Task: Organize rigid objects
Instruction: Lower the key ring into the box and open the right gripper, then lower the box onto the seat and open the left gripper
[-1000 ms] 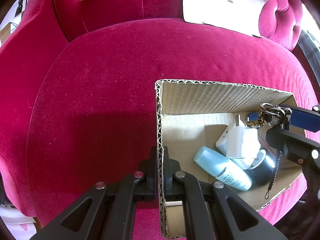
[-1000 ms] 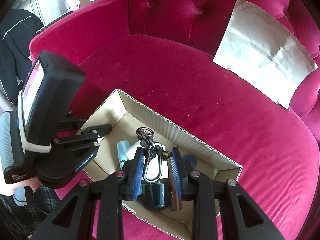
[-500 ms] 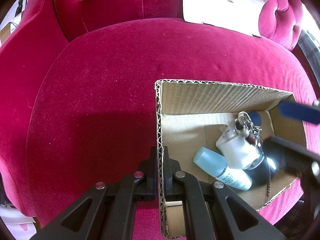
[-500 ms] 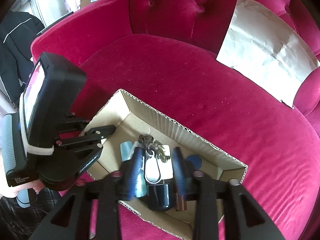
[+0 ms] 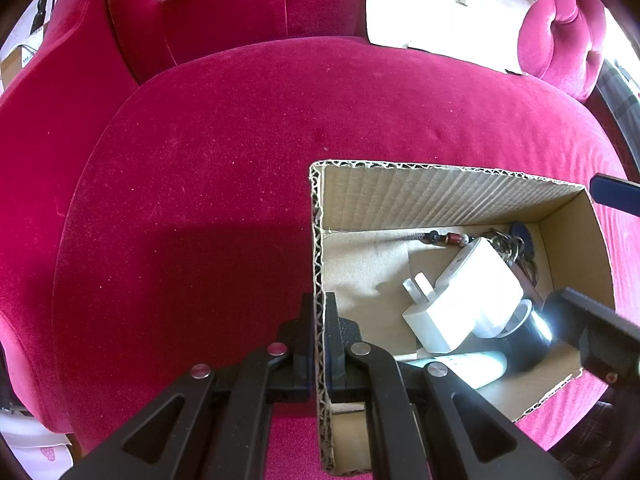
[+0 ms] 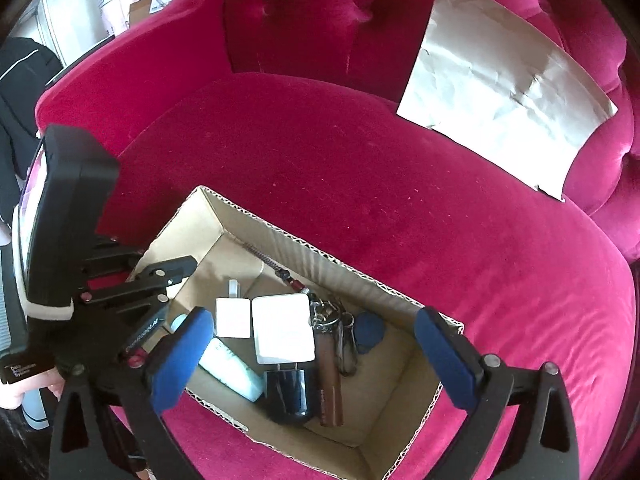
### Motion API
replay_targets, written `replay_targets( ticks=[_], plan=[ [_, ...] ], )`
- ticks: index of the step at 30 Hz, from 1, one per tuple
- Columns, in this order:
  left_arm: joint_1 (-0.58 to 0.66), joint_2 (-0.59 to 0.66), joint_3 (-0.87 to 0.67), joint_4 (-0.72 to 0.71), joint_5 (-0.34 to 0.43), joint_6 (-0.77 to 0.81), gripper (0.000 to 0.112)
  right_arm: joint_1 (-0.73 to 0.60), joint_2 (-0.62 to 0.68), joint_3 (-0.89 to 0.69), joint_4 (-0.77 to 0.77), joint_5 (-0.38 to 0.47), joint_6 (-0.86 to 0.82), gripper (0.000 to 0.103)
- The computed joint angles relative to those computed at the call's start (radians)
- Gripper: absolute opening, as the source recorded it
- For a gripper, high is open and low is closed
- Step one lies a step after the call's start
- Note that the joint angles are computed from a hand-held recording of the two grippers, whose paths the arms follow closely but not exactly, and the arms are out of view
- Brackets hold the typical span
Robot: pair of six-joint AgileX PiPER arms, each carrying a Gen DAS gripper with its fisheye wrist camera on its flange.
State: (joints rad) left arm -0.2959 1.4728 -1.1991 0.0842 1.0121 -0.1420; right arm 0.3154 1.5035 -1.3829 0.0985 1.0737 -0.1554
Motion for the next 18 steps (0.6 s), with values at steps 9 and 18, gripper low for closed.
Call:
replay_targets(
  ticks=[9,18],
  plan=[
    [-0.004,0.009,-0.006,0.005,0.005,-0.003,0.003,-0.014,0.008,-0.008,0.0,0.01,0.003,0.103],
    [-0.092,0.015,-0.031,0.113,0.019,-0.1,0.016,-0.031,-0.007,0.006,-0.009,0.022,0.007,0.103]
  ],
)
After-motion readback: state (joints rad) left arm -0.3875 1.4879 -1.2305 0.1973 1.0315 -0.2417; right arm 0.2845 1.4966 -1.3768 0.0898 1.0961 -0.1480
